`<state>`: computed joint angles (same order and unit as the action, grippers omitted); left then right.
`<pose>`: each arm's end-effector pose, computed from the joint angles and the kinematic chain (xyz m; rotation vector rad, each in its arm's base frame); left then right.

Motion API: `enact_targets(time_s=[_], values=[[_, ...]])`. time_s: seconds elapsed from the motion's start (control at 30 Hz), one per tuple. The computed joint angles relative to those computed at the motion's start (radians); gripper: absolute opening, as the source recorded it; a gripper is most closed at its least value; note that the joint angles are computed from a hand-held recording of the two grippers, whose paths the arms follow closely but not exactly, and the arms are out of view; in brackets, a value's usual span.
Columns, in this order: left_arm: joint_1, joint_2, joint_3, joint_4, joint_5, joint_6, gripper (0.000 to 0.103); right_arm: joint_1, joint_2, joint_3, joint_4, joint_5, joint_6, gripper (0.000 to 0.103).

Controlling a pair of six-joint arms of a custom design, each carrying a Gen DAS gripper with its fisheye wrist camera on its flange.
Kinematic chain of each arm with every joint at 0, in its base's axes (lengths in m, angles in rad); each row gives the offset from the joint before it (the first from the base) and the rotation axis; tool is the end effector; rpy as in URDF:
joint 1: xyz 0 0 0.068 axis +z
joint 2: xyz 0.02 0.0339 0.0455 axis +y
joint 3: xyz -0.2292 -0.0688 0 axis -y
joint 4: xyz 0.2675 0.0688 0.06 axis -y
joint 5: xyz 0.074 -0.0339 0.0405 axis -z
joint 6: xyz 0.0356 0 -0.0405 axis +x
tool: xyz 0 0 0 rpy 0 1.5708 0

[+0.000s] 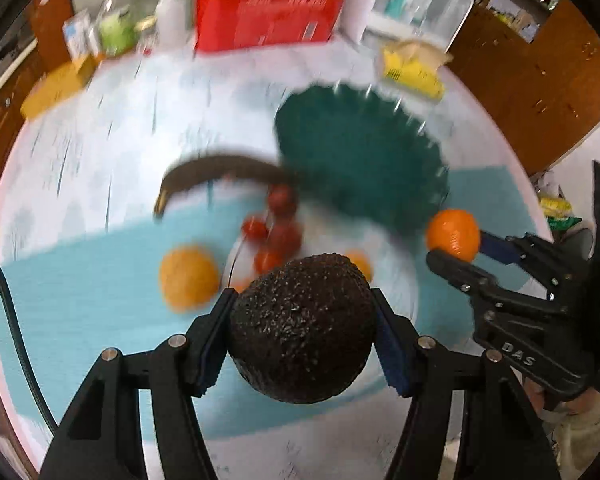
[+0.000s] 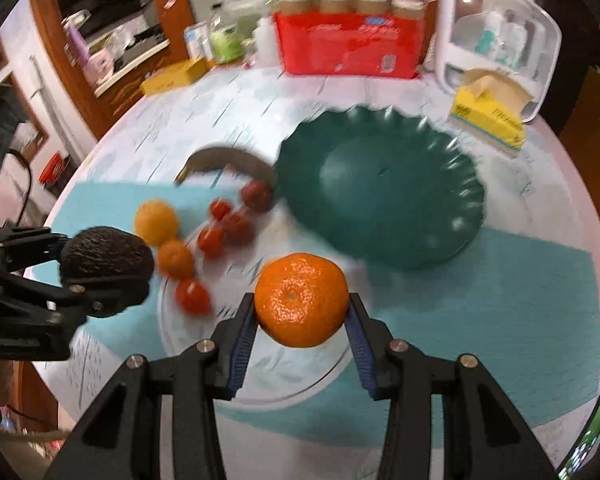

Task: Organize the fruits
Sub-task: 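Place the avocado and mandarin on the green plate, opening both tools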

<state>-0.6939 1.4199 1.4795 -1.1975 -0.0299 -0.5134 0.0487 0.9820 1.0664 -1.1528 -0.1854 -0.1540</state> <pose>0.2274 -0.1878 0.3164 0.2390 2.7415 -0.3096 0.2061 0.0166 0.2909 -0.3277 2.6036 0.2081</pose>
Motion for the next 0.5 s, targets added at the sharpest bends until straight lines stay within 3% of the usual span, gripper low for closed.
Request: enact_targets(time_s=[0.17, 0.5], values=[[0.004, 0.292, 0.319, 0.032, -0.031, 0.044, 0.063, -0.115, 0.233, 0.163, 0.085, -0.017, -0.031, 0.044], [0.052, 0.778, 0.732, 0.061, -0.034, 0.034, 0.063, -0.182, 0.626, 0.308, 0.253, 0.074, -0.071, 0.044]])
